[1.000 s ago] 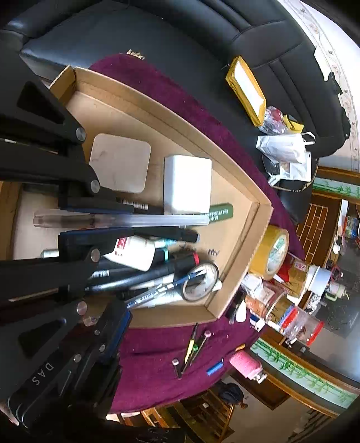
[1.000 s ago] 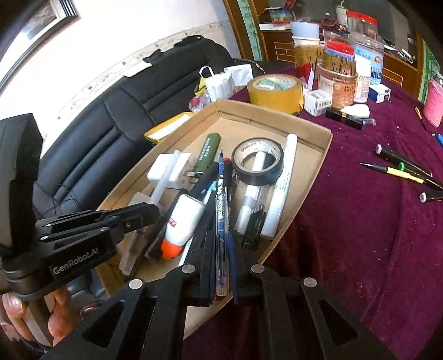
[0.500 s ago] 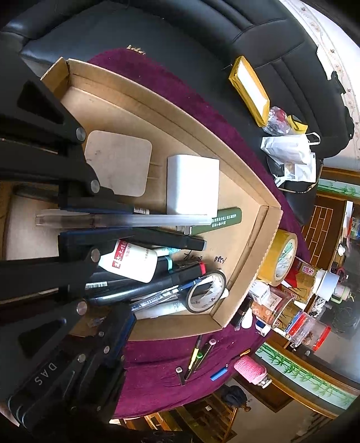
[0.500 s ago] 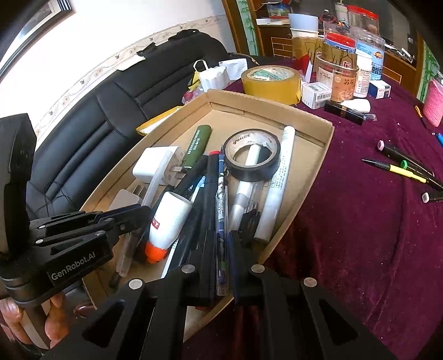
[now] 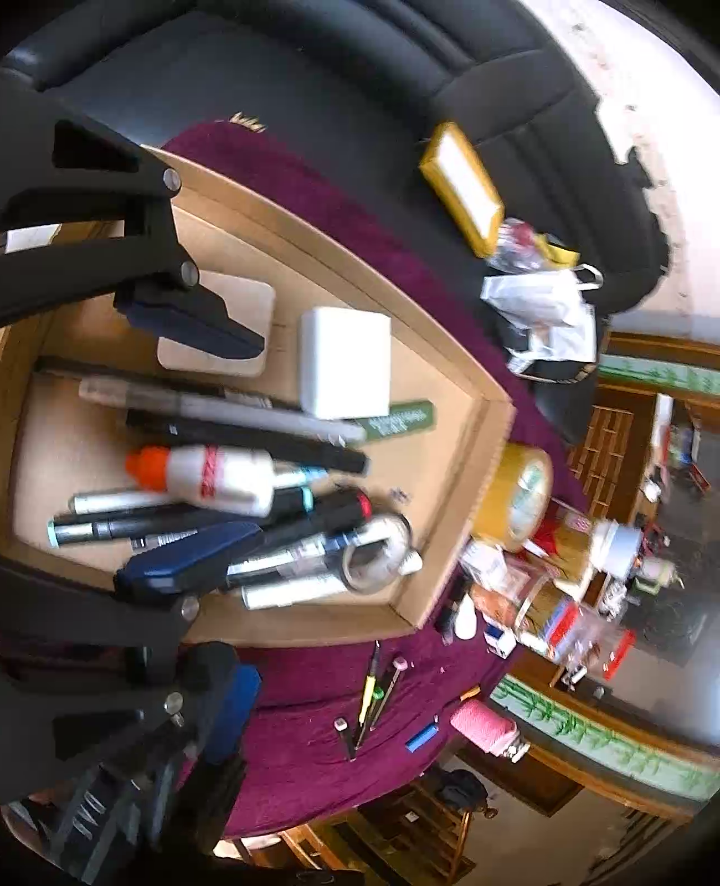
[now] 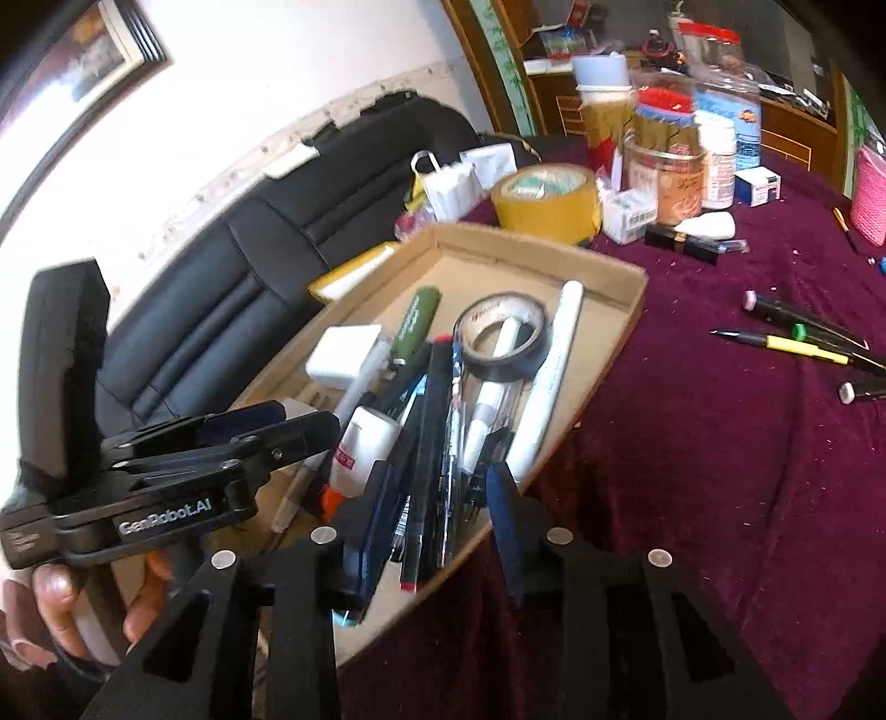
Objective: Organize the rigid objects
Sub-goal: 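Withdraw both tools from the tray back over the remaining markers, then grasp a black marker with the right gripper while the left gripper grasps a yellow pen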
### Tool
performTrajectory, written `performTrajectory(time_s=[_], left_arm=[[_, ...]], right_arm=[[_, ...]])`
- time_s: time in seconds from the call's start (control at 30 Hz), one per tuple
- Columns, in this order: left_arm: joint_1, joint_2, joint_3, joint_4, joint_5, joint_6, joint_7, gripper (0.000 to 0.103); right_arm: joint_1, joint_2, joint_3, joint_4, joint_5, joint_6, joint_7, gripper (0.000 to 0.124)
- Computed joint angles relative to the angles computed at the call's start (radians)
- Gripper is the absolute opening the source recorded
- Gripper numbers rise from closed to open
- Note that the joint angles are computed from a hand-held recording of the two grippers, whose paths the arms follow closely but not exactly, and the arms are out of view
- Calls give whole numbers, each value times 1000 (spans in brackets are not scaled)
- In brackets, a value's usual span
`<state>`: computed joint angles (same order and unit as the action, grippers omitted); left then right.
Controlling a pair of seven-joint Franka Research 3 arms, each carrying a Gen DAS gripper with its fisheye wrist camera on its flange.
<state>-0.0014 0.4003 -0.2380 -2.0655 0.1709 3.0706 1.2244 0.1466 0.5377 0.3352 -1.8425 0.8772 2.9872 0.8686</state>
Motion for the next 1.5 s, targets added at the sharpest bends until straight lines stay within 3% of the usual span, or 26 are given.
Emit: performTrajectory(time_s=[0.07, 0.2, 0.3, 0.4, 0.53, 0.67, 0.7, 0.8, 0.83, 1.0, 1.13, 1.27, 1.4, 1.5], left_arm=[[-22, -7, 4, 3, 12, 12, -5, 61], [-14, 3, -59, 23, 14, 47, 32, 64], [-55, 28, -61, 69, 34, 43, 39, 66], [-46, 73, -117, 126, 29, 20, 80, 67], [-70, 116, -129, 182, 20, -2, 104, 67], [-69, 141, -146, 209, 10, -5, 141, 67], [-64, 145, -154, 212, 5, -4, 149, 67], [-58, 148, -158, 212, -4, -8, 166, 67], [-59, 149, -155, 211, -6, -4, 169, 67], [-26, 161, -180, 210, -25, -5, 202, 67], [1, 177, -204, 224, -42, -17, 232, 67], [-29, 180, -174, 250, -36, -36, 242, 67], [-42, 211, -178, 312, -36, -79, 289, 67], [-53, 258, -196, 393, -50, -145, 345, 67]], right_arm=[[-83, -24, 72, -28, 95, 16, -91, 38], [-171, -76, 107, -75, 293, 66, -230, 38], [-184, -98, 60, -90, 369, 71, -235, 38], [-155, -108, -38, -99, 364, 76, -149, 38], [-97, -74, -205, -78, 196, 54, 149, 37], [-87, -11, -287, -4, 62, -3, 381, 37], [-54, 19, -339, 32, -11, -21, 481, 37], [-17, 82, -405, 113, -126, -68, 637, 37], [24, 108, -461, 146, -191, -91, 721, 37], [120, 198, -608, 273, -395, -209, 987, 37], [168, 278, -692, 385, -532, -336, 1173, 37], [170, 311, -705, 425, -614, -363, 1264, 37], [165, 258, -680, 329, -670, -298, 1284, 20], [134, 184, -632, 204, -699, -213, 1249, 17]])
